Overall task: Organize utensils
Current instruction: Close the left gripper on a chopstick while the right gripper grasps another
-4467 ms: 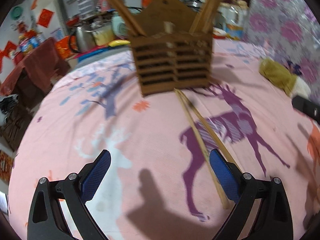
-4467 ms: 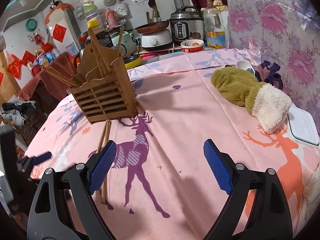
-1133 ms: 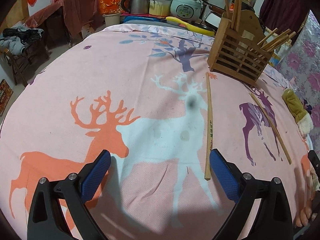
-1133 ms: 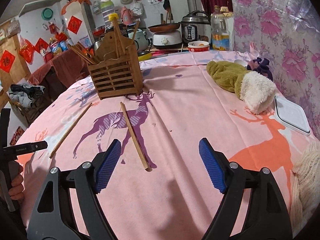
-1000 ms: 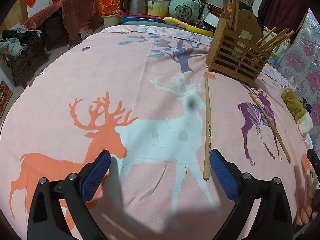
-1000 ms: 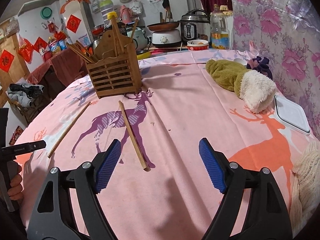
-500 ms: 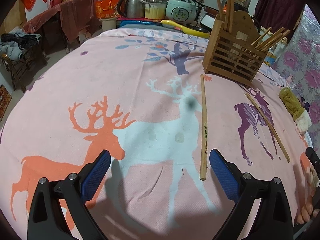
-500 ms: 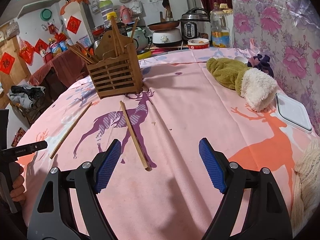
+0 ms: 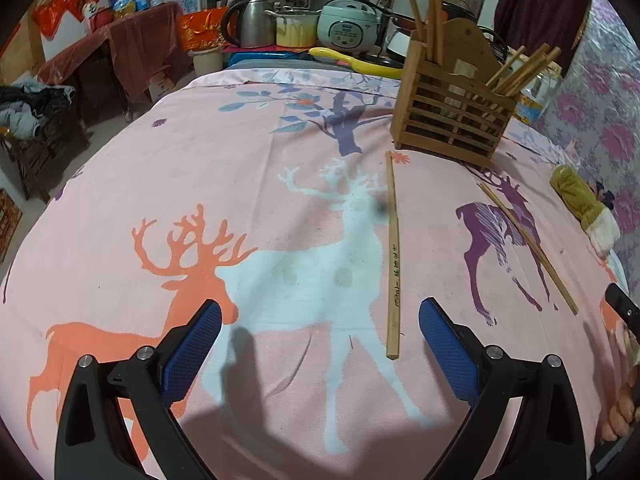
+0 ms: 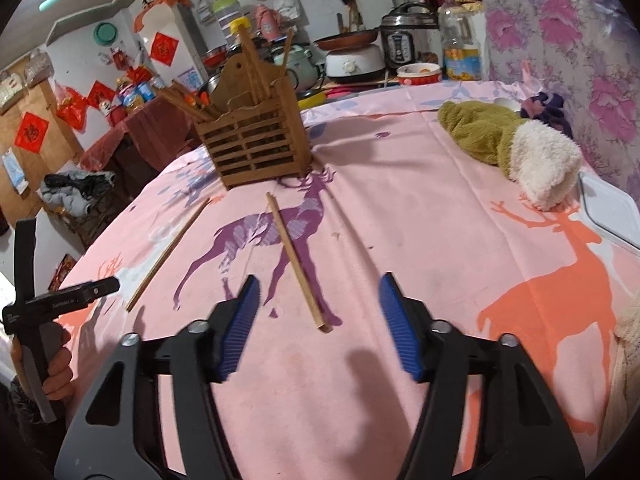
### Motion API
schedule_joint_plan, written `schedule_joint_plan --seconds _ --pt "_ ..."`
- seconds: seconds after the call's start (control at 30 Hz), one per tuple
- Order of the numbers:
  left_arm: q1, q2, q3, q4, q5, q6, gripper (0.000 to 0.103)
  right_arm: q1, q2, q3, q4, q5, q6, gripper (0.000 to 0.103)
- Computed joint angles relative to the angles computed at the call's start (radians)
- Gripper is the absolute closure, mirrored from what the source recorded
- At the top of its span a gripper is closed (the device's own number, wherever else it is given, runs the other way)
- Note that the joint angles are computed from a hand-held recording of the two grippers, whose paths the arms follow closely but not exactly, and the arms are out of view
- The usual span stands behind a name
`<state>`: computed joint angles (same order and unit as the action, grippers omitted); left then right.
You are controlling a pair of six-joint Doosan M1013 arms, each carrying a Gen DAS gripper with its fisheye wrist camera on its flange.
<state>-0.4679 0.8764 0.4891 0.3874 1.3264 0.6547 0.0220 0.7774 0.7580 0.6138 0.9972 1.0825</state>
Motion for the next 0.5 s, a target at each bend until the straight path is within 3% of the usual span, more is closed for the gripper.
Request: schedule_joint_plan --seconds 0.07,0.33,0.5 --pt "-0.002 0.004 -0.008 0.004 0.003 0.012 0.006 0.002 0.007 -0.012 0.0 0.026 -0.006 0.058" --pt "0.004 0.003 -0.003 -0.02 -0.004 0.014 0.017 0.011 0.038 -0.066 -0.053 0.118 0.021 0.069" --pt "0.006 -0.002 0.007 -0.039 -0.016 0.017 0.025 0.016 0.042 -0.073 -0.073 0.134 0.01 0.075"
